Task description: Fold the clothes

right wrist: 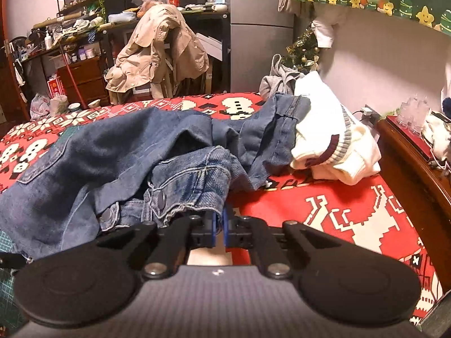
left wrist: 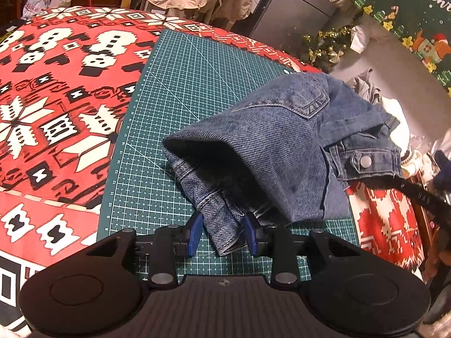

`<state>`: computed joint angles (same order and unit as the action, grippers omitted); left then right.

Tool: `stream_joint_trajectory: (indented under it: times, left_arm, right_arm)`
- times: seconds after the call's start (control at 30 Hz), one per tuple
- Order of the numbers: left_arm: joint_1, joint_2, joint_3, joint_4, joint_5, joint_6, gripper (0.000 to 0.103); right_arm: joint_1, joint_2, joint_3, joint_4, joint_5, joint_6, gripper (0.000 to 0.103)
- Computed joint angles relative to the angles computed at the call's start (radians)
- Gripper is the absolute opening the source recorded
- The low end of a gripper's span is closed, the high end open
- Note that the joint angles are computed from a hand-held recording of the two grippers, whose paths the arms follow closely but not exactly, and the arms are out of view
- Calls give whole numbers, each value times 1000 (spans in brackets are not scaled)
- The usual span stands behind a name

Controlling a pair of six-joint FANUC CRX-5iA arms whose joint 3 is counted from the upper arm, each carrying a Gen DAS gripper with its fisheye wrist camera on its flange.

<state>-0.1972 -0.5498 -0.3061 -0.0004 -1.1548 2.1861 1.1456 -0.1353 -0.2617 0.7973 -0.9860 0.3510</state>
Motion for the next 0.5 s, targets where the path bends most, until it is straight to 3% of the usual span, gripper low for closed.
stream_joint_trajectory:
  times: [0.2,0.37,0.5]
  left_arm:
    - [-108,-4,61,-190,-23,171,7]
    - [-99,-17,94,-213,-53,175,6]
    - [-158,-22,122,-282,-79,192,6]
  right_arm:
    - [11,-3,-13,14,16,31,4]
    - [45,-42,15,-74,46,129,3]
    - [94,-49,47,-135,54,205,3]
